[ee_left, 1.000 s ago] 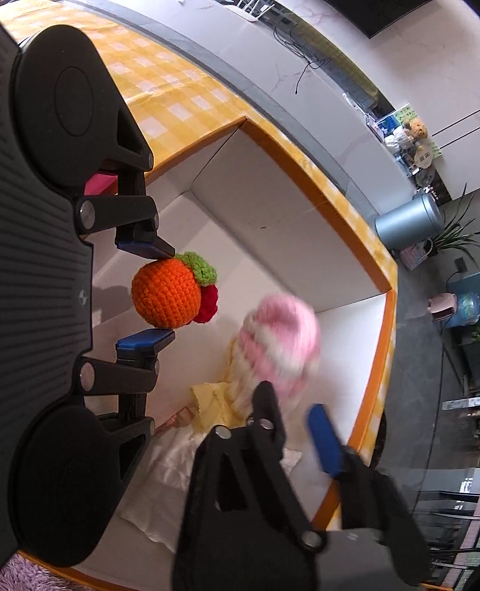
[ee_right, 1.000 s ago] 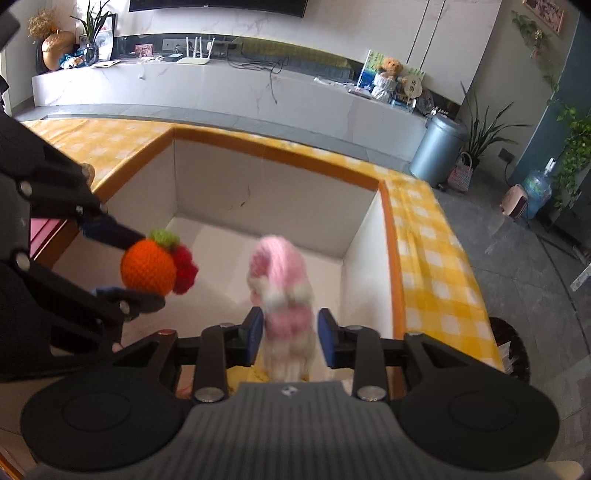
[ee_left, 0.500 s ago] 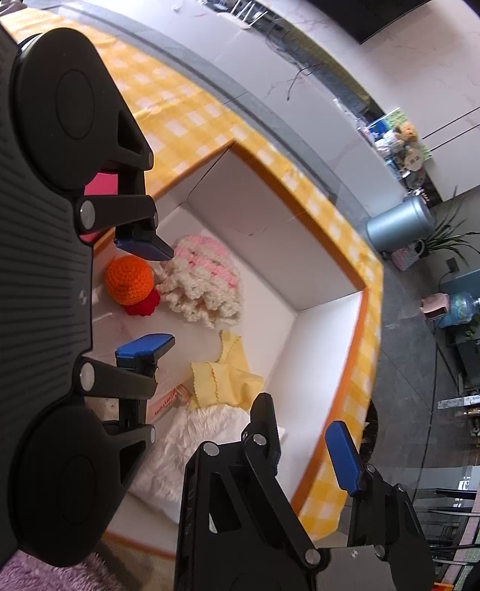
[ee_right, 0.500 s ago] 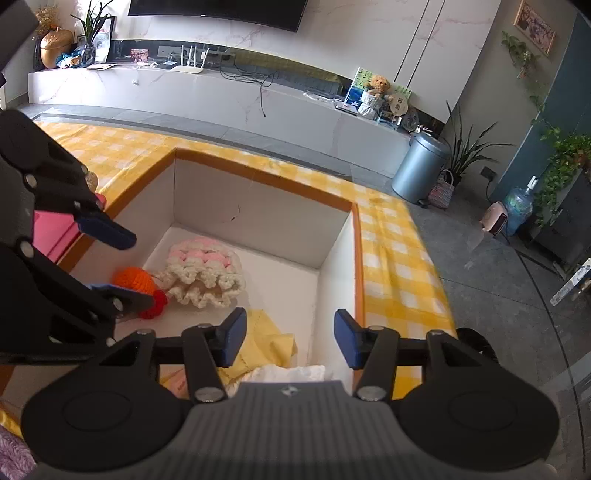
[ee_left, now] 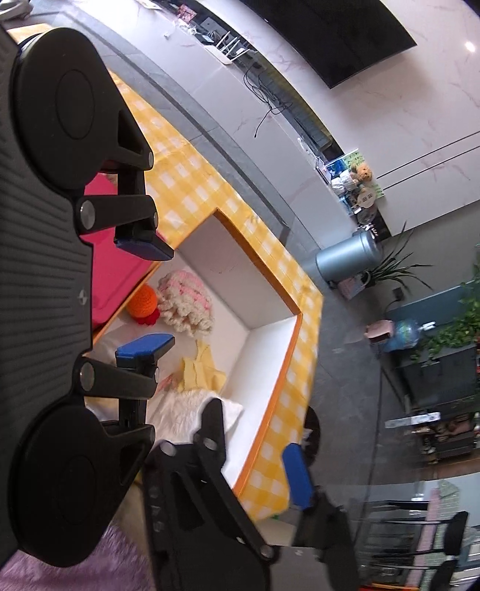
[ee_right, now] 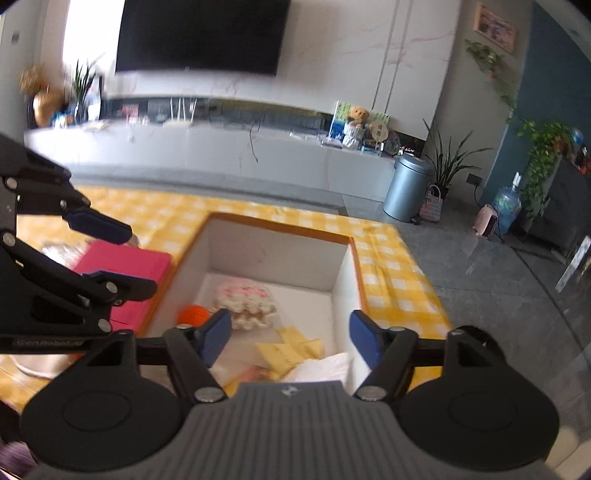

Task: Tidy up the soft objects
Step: 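Move both tools back over the white cloth pad and plastic bundle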

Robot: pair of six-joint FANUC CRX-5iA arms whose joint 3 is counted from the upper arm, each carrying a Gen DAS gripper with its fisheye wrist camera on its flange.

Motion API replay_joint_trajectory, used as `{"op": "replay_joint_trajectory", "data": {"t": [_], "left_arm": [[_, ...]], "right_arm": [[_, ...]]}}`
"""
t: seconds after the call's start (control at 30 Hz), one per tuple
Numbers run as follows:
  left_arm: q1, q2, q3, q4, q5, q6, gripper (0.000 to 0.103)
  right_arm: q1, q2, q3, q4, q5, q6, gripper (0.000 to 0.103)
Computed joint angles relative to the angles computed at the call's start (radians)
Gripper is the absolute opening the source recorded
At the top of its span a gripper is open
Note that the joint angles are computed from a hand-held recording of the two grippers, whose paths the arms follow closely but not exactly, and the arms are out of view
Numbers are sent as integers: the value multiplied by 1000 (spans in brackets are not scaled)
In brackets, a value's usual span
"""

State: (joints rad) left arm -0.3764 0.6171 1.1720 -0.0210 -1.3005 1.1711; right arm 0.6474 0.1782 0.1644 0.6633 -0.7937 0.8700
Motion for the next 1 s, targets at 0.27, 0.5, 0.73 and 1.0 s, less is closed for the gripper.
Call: {"op": "replay_joint_trajectory", "data": {"t": [0.27,0.5,0.73,1.0], "left_arm": [[29,-252,-393,-10,145,81,54],[76,-414,-626,-35,191,244,54],[132,-526,-774,-52,185,372,54],[234,-610,-901,26,176,424,54]], "right_arm": [[100,-106,-144,44,1,-281,83],[171,-135,-219,83,-14,-478,83],[229,-109,-211,17,-26,-467,84],[276,-46,-149,-69,-25,-358,84]]}}
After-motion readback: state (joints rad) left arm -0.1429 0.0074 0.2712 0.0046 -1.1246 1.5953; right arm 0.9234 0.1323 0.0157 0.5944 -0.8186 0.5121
